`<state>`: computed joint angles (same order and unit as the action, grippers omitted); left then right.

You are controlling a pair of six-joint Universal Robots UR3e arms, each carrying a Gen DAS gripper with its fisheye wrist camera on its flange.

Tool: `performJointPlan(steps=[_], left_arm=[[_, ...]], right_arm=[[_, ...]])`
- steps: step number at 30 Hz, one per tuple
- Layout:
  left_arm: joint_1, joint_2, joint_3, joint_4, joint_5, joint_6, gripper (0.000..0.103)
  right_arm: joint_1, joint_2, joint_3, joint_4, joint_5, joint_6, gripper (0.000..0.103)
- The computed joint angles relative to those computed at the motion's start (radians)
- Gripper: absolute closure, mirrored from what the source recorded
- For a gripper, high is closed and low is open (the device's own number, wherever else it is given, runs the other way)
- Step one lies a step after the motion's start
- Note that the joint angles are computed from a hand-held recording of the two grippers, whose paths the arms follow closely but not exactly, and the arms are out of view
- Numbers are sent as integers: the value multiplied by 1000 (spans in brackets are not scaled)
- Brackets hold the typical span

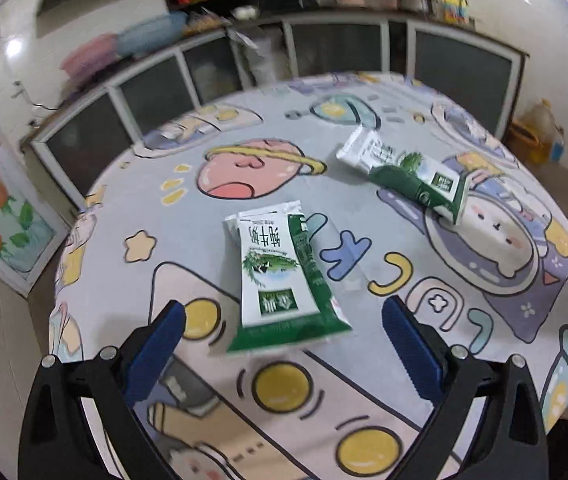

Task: Collect trash
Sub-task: 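Move both tools back over the table toward the green milk cartons, then grasp a green milk carton with the right tool while the left tool grasps another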

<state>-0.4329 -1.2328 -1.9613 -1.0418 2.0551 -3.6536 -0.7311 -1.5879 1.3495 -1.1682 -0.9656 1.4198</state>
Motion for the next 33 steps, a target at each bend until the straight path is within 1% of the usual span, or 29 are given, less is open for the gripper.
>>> performJointPlan(steps=[2, 3, 4, 5, 7, 8, 11, 13, 16, 17, 20, 22, 23, 26, 28, 31, 32, 33], left_arm=[[100, -1, 23, -22, -115, 133, 8], [112, -25, 48, -34, -126, 169, 8], [114, -51, 64, -36, -130, 193, 8], [134, -73, 92, -58, -153, 245, 8], [166, -107, 128, -87, -190, 303, 8], [178, -118, 138, -98, -204, 321, 8], [221, -168, 175, -129, -235, 369, 8], [257, -187, 185, -134, -259, 402, 8], [316, -214, 194, -158, -320, 442, 8], [333, -224, 195, -166, -339, 451, 8], [375, -240, 195, -179, -398, 480, 8], [389, -266, 199, -178, -403, 489, 8], [393, -276, 197, -171, -402, 487, 8], [450, -291, 155, -141, -455, 493, 8], [474, -305, 133, -125, -483, 497, 8], [470, -301, 94, -68, -484, 501, 8], [467, -294, 83, -54, -483, 501, 11], [467, -283, 70, -37, -486, 500, 21]], right_arm=[[143, 11, -21, -91, -46, 79, 8], [207, 13, -11, -164, -64, 138, 8], [296, 32, -10, -269, -103, 227, 8], [344, 55, -26, -309, -126, 271, 8], [441, 123, -75, -382, -183, 354, 8], [501, 182, -129, -403, -224, 417, 8], [593, 301, -251, -378, -291, 482, 8], [642, 337, -250, -433, -340, 510, 8], [693, 391, -262, -506, -406, 564, 8], [704, 414, -288, -496, -418, 578, 8], [735, 512, -422, -403, -448, 602, 8], [749, 553, -459, -404, -467, 627, 8], [755, 579, -482, -407, -478, 645, 8], [761, 649, -558, -372, -480, 681, 8], [767, 678, -577, -366, -491, 693, 8], [775, 719, -605, -358, -504, 724, 8], [778, 747, -637, -338, -513, 747, 8], [780, 759, -649, -329, -515, 760, 9]])
